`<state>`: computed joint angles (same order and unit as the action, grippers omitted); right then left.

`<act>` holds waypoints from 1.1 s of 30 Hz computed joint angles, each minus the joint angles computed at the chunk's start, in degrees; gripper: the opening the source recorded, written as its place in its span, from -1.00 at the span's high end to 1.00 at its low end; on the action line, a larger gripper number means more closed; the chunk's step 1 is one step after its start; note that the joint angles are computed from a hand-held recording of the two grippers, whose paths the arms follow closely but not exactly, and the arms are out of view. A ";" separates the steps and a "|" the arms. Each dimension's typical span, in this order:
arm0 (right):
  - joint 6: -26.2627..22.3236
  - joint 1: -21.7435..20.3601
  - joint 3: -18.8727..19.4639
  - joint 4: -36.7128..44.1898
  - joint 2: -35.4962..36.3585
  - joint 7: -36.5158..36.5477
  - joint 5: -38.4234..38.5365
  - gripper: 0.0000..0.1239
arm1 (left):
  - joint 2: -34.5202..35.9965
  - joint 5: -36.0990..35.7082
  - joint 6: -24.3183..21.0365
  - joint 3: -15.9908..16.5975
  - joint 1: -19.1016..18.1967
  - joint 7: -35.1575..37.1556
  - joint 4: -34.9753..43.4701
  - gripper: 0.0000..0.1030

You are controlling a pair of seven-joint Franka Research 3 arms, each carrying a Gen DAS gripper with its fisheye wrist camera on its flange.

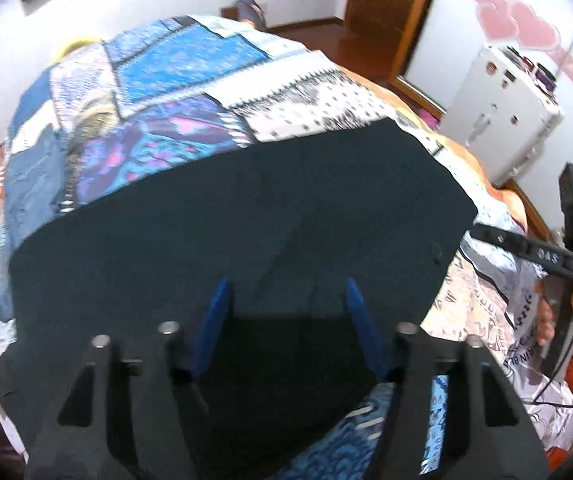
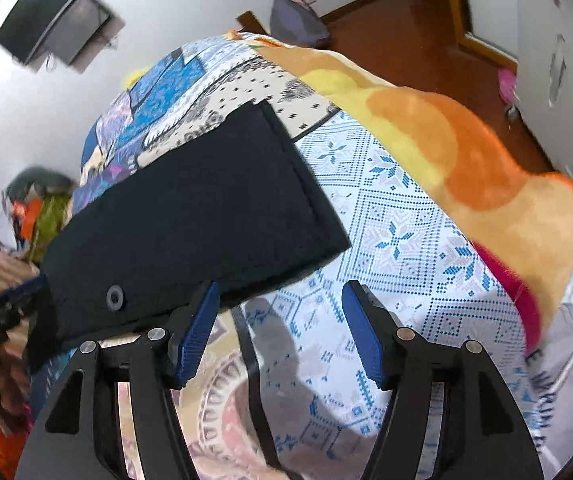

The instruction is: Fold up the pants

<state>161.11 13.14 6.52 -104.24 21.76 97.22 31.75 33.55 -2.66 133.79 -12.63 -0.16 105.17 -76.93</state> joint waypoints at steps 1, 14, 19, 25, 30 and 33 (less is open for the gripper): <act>0.51 0.45 -0.42 0.23 0.25 0.31 -0.77 0.03 | 0.24 0.50 -0.06 0.21 -0.33 -0.17 0.06 0.00; 8.81 3.89 -4.13 2.64 4.42 9.70 -10.66 0.56 | 0.99 5.28 5.38 0.92 -2.20 -1.83 -1.62 0.00; 8.60 0.41 -0.05 4.30 4.78 4.96 -6.66 0.72 | 0.99 5.76 5.19 0.95 -2.25 -1.97 -1.39 0.00; 10.47 -0.52 1.52 4.48 2.65 1.02 -4.67 0.72 | -0.70 3.40 4.33 -0.01 -0.85 -1.83 -2.53 0.00; 11.40 -0.85 3.45 7.48 1.87 -3.50 -2.80 0.73 | -4.93 0.53 8.09 -0.29 1.13 -1.72 -6.80 0.00; 11.84 -0.52 4.45 9.96 1.99 -6.18 -2.09 0.73 | -7.91 -2.41 10.72 -0.77 3.08 -0.72 -9.82 -0.05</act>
